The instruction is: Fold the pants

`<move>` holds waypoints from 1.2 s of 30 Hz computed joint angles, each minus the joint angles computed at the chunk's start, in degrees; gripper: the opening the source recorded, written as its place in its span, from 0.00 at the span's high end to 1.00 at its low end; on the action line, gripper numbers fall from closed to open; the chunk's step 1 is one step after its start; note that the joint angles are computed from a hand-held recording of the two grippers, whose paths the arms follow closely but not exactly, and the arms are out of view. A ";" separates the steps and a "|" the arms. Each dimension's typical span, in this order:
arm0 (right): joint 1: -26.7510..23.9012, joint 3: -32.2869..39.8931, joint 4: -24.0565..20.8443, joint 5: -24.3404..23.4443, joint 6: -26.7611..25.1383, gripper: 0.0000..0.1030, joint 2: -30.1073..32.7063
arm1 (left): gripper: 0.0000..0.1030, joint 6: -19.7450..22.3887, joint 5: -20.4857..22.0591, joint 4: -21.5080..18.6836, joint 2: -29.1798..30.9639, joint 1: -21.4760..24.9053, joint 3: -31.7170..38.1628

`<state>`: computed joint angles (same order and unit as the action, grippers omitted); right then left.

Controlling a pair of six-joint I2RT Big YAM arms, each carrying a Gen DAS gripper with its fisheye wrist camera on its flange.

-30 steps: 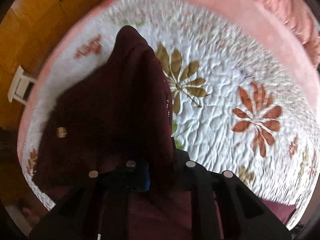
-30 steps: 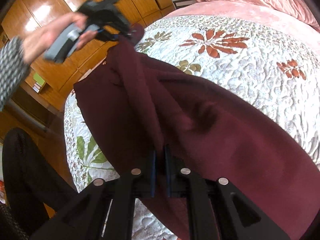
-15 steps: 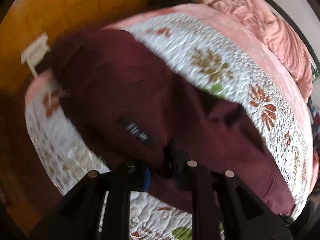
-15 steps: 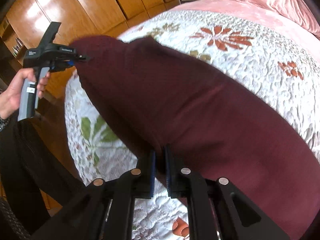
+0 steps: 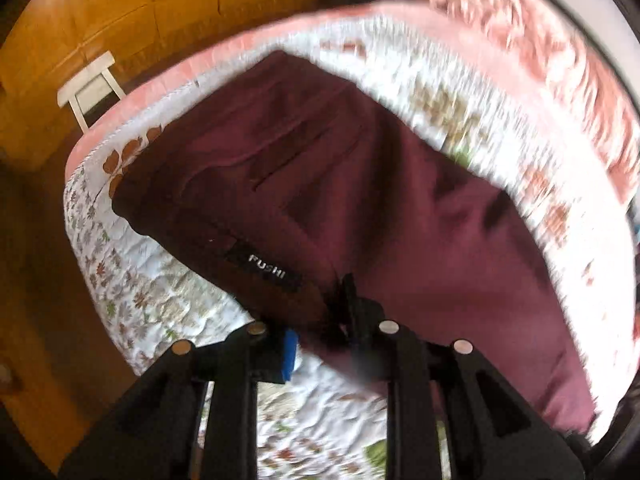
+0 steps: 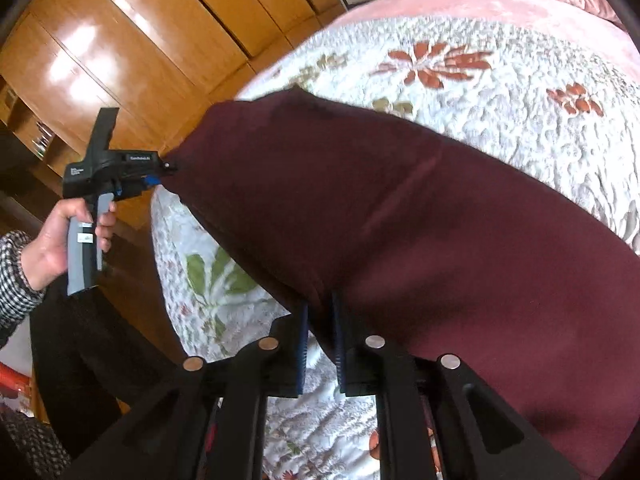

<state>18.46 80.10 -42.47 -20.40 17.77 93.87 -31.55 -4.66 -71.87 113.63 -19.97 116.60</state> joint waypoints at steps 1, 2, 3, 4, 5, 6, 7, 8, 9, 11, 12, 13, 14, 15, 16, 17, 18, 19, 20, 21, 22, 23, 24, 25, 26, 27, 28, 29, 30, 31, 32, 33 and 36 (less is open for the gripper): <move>0.39 0.54 -1.10 0.51 -0.32 0.89 0.76 | 0.80 -0.08 -0.39 -1.58 1.07 -0.16 0.62; 1.04 1.13 -2.56 1.87 -0.94 0.87 1.86 | 0.78 0.65 -0.64 -2.58 1.89 -0.33 1.22; 1.21 0.78 -2.03 2.11 -0.42 0.86 1.93 | 0.78 1.36 -1.04 -2.44 1.24 -0.06 0.40; 0.95 0.10 -0.95 1.23 0.79 0.85 1.60 | 0.73 0.96 -1.43 -2.51 0.88 -0.17 0.42; 0.49 -0.21 -0.54 -0.44 1.67 0.79 1.39 | 0.56 0.00 -1.74 -3.51 1.20 -0.36 1.51; -0.10 -0.35 -0.42 -2.39 2.51 0.72 1.22 | 0.39 -1.42 -0.68 -7.11 2.00 -0.34 4.25; -0.71 -0.53 -0.37 -3.95 3.30 0.70 0.88 | 0.14 -2.06 0.26 -8.80 2.66 -0.35 6.01; -1.43 -0.78 -0.47 -5.23 4.31 0.62 0.15 | 0.17 -3.24 1.51 -7.81 1.14 -0.67 4.89; -2.22 -1.13 -0.57 -6.82 5.40 0.56 -0.61 | 0.17 -3.50 1.96 -5.29 -1.24 -1.00 1.74; -3.80 -2.12 -0.91 -8.99 7.54 0.56 -2.58 | 0.17 -1.93 3.93 -2.17 -4.08 -2.81 -1.03; -4.66 -2.71 -1.49 -9.28 8.68 0.56 -3.83 | 0.17 -0.84 5.26 -1.04 -4.88 -3.72 -1.86; -5.59 -3.50 -1.78 -9.79 9.84 0.56 -5.14 | 0.17 0.22 6.90 -0.27 -5.35 -4.61 -2.32; -6.80 -4.59 -2.28 -10.16 11.20 0.56 -6.86 | 0.17 1.82 9.62 0.07 -4.93 -5.75 -1.79; -7.96 -5.49 -3.60 -9.51 12.50 0.56 -8.49 | 0.17 3.25 12.48 0.36 -4.20 -6.67 -1.14; -8.88 -6.14 -4.50 -9.16 13.14 0.56 -9.58 | 0.17 4.68 15.17 0.24 -2.97 -7.38 0.15; -10.21 -7.65 -5.61 -8.82 13.92 0.56 -11.55 | 0.18 6.78 17.61 -0.81 -1.03 -8.48 2.38; -11.24 -8.99 -6.50 -8.45 14.60 0.56 -13.24 | 0.18 7.99 18.43 -1.54 0.24 -9.25 3.77; -12.40 -10.50 -7.66 -8.15 15.10 0.56 -15.00 | 0.19 9.27 19.53 -1.98 1.32 -9.98 4.72; -13.42 -11.60 -8.68 -8.28 15.52 0.56 -16.21 | 0.19 9.88 19.95 -2.18 2.01 -10.63 5.19; -14.40 -13.10 -9.12 -8.67 16.27 0.56 -17.53 | 0.19 10.97 20.38 -3.28 3.54 -11.35 6.95; -15.92 -15.58 -8.92 -9.68 17.98 0.56 -19.42 | 0.19 12.55 21.40 -5.41 5.65 -11.92 9.56; -17.04 -17.47 -8.26 -10.62 19.63 0.56 -20.65 | 0.19 13.37 21.86 -6.34 7.18 -12.43 11.16; -18.24 -19.53 -7.23 -11.78 21.52 0.56 -21.86 | 0.19 13.94 21.97 -6.10 7.66 -12.74 11.10; -19.85 -22.07 -5.83 -13.26 24.12 0.56 -23.18 | 0.19 14.68 21.62 -6.42 8.37 -13.12 11.57; -21.03 -23.49 -5.00 -13.98 25.69 0.53 -23.61 | 0.19 14.96 20.95 -6.63 8.93 -13.40 11.80; -22.04 -24.92 -4.34 -14.38 27.43 0.47 -24.20 | 0.19 15.19 20.39 -6.62 9.54 -13.65 12.00; -23.00 -26.10 -3.60 -14.74 29.15 0.45 -24.57 | 0.19 15.80 20.19 -6.20 9.69 -13.73 11.73; -24.29 -27.34 -3.03 -14.97 30.86 0.43 -25.05 | 0.19 16.23 20.16 -6.08 9.66 -13.59 11.66; -25.37 -28.18 -2.90 -14.50 32.06 0.43 -25.48 | 0.18 16.42 20.15 -5.48 9.37 -13.62 11.13; -26.30 -28.79 -2.75 -13.53 33.11 0.43 -25.91 | 0.17 16.67 20.27 -5.34 9.31 -13.61 11.10; -27.17 -29.31 -2.36 -13.02 33.93 0.43 -26.24 | 0.17 16.94 20.29 -4.93 9.15 -13.66 10.75; -28.26 -29.90 -1.57 -12.60 35.04 0.43 -26.59 | 0.16 17.05 20.24 -4.94 9.52 -13.67 11.23; -30.52 -30.50 -0.21 -11.13 36.82 0.42 -26.99 | 0.15 18.01 20.10 -4.70 9.25 -13.61 10.82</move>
<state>-12.06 49.59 -42.68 -31.53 54.58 66.88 -13.54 15.44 -76.57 122.88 -33.58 127.42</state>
